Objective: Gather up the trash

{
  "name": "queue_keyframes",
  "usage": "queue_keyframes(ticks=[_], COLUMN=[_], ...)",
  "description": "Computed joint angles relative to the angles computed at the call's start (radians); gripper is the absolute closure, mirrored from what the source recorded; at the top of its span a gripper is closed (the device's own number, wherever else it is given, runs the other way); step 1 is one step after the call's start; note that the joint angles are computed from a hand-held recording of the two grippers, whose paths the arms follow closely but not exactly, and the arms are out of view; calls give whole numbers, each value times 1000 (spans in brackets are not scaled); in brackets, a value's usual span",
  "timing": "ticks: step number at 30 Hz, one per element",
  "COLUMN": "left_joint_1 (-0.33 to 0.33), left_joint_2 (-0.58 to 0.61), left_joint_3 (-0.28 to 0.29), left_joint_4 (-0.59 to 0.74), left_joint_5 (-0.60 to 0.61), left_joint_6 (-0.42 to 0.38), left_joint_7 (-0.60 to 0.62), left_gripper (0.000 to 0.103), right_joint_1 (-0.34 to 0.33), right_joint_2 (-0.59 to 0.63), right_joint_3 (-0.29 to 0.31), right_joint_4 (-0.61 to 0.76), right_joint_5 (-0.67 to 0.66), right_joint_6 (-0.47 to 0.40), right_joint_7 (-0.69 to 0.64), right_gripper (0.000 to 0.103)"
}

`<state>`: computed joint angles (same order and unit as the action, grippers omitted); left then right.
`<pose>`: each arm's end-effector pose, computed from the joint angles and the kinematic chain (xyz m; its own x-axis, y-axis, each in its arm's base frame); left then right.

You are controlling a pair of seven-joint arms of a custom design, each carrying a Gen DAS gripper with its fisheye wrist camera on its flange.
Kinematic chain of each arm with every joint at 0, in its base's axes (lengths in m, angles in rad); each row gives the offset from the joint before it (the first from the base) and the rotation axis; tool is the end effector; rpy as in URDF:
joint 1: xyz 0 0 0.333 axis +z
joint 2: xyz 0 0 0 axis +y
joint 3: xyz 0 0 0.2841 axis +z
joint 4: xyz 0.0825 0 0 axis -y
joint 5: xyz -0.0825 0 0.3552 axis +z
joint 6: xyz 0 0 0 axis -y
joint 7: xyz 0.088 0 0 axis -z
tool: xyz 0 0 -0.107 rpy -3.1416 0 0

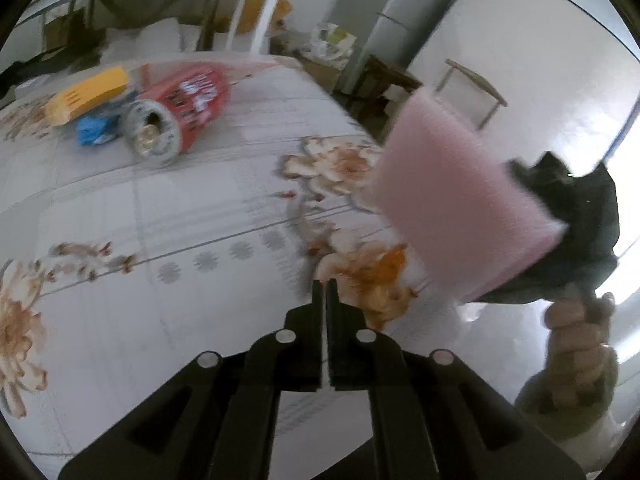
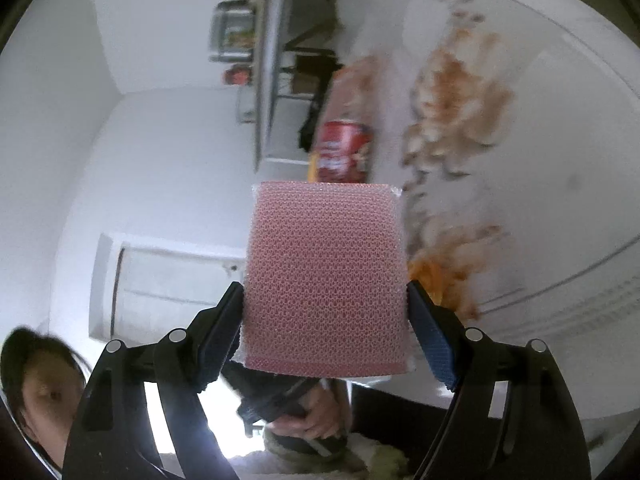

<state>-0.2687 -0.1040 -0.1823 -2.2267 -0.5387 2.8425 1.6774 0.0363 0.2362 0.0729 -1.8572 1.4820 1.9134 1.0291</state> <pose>0.4890 -0.2093 0.4789 -0.2208 -0.9068 0.3590 -0.8039 -0.0393 -0.5935 0.5846 0.1327 0.4209 0.0279 -0.2303 -0.9727 -0.9887 0.1371 -0.0608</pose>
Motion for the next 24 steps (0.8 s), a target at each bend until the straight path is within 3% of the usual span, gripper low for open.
queue_keyframes(ticks=[3, 7, 10, 13, 18, 24], left_joint_1=[-17, -19, -6, 5, 16, 20], left_joint_2=[28, 75, 110, 136, 139, 143], left_joint_3=[-3, -22, -38, -40, -51, -56], left_joint_4=[36, 92, 118, 138, 124, 120], left_joint_5=[-48, -89, 0, 194, 253, 283], left_joint_6=[2, -9, -9, -47, -21, -9], left_joint_7=[72, 125, 69, -86, -141, -162], left_gripper=[88, 86, 86, 89, 96, 96], right_joint_1=[-5, -8, -12, -15, -31, -44], right_joint_2=[4, 0, -1, 1, -10, -51], right_joint_3=[-3, -3, -5, -6, -11, -33], right_joint_4=[-9, -14, -16, -19, -40, -71], right_joint_5=[3, 3, 7, 17, 59, 73], right_joint_6=[0, -9, -17, -25, -57, -69], right_joint_7=[11, 16, 19, 16, -4, -42], right_gripper=[26, 26, 26, 26, 25, 25])
